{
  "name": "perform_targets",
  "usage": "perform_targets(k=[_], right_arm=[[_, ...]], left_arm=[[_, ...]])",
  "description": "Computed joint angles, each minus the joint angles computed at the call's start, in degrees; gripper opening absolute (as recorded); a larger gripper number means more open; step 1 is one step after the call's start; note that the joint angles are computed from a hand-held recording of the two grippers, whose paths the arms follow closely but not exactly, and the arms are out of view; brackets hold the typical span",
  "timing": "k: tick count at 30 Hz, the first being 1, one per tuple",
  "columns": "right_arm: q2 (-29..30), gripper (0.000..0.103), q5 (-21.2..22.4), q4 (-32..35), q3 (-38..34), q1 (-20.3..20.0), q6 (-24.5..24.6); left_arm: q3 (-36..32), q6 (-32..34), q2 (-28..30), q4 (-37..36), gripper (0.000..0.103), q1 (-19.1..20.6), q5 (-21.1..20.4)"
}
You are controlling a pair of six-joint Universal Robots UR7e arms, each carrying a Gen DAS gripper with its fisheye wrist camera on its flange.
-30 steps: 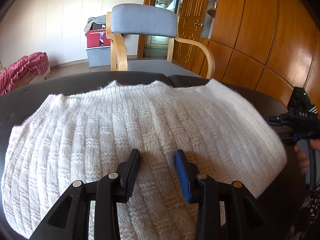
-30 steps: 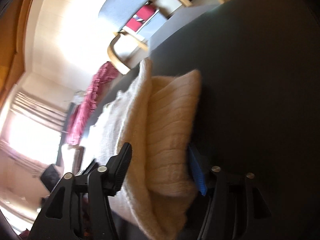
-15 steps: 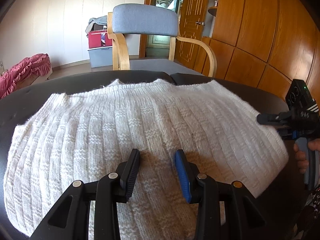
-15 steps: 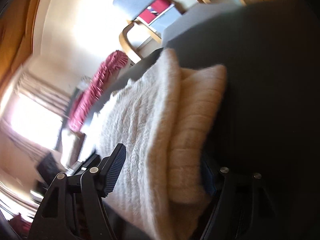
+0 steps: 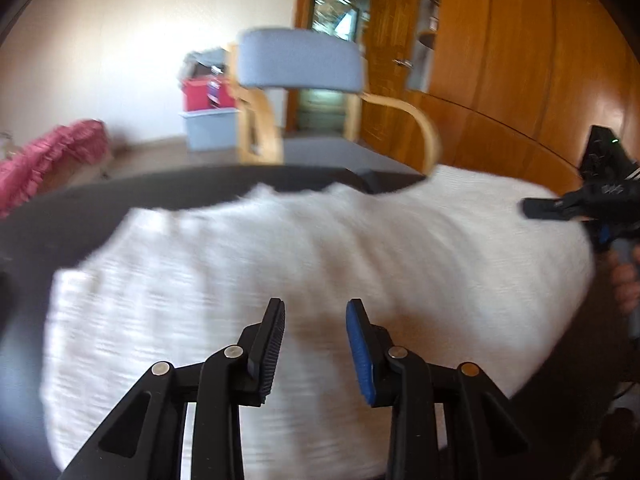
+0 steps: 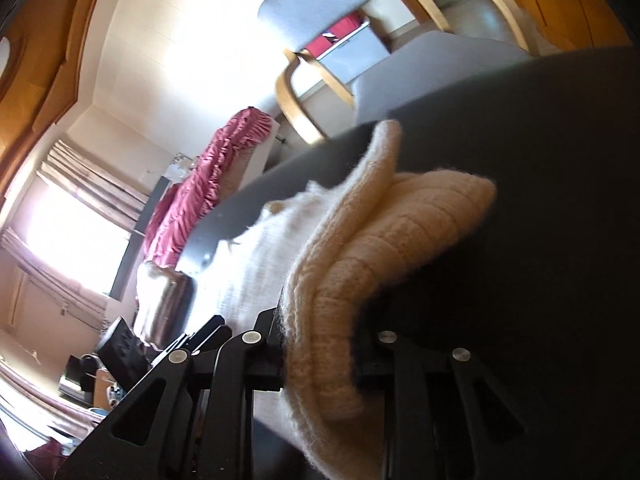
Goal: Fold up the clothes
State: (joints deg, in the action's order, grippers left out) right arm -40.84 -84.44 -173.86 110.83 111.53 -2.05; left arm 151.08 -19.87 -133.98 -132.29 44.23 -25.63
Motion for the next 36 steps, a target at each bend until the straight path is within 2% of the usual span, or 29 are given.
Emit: perform_targets(k=[3, 4, 5, 7, 9, 11, 16, 20, 22, 24, 27, 29, 32, 34, 36], right_arm=[[0.09, 0.024, 1.63, 0.75, -1.1, 1.73, 2.22], [0.84, 0.024, 2.12, 1.22, -2.53, 2.44, 2.97], [1.62, 0.024, 2.61, 1.69, -4.0, 3.14, 3.71], [3.51, 0.024, 3.53, 3.19, -7.2, 4.58, 4.35], [4.6, 0.024, 4.14, 4.5, -9.17, 6.36, 5.01], [6.94, 0.024, 4.25, 5.87, -12.33, 8.66, 5.86], [13.43, 0.024, 6.04, 10.93, -20.93, 13.19, 6.46], [21.97, 0.024, 7.07, 16.68, -31.25, 16.79, 6.07], [24.88, 0.024, 6.52, 19.67, -33.88, 17.6, 5.9], [28.99, 0.024, 5.87, 23.68, -38.58, 18.63, 6.23], [33.3, 0.024, 4.8, 28.14, -42.96, 19.42, 6.55], [34.51, 0.024, 3.74, 28.71, -43.99, 19.67, 5.47], [35.09, 0.028, 3.64, 27.92, -44.52, 19.51, 6.98], [35.47, 0.038, 4.24, 28.13, -44.87, 19.39, 7.51], [35.75, 0.046, 5.19, 27.8, -44.69, 19.38, 7.72]], left_arm=[[-0.96, -1.56, -5.89, 4.96, 0.032, 1.58, 2.58], [-1.0, -0.82, -6.87, 4.76, 0.032, 2.93, 3.23], [-1.04, 1.28, -7.06, 2.16, 0.032, 5.12, 2.01], [-1.35, 7.88, -5.34, -7.58, 0.032, 12.21, -5.78], [-2.24, 12.19, -3.53, -14.17, 0.033, 19.49, -14.2], [-2.27, 13.59, -3.26, -17.9, 0.033, 22.68, -19.14], [-1.77, 15.52, -1.97, -22.85, 0.033, 25.79, -23.94], [-2.39, 16.61, -1.25, -26.58, 0.033, 31.25, -32.53], [-2.7, 16.92, -0.7, -28.31, 0.033, 34.22, -37.01], [-2.67, 16.95, -0.61, -29.31, 0.033, 35.69, -39.21], [-2.42, 16.69, -0.79, -30.13, 0.03, 36.48, -40.35], [-2.33, 16.44, -0.81, -31.19, 0.028, 38.08, -42.5], [-2.3, 15.57, -0.34, -34.14, 0.028, 43.42, -50.21], [-2.08, 13.92, -0.82, -35.13, 0.028, 46.87, -55.02], [-1.66, 13.19, -2.22, -35.07, 0.028, 48.81, -57.55]])
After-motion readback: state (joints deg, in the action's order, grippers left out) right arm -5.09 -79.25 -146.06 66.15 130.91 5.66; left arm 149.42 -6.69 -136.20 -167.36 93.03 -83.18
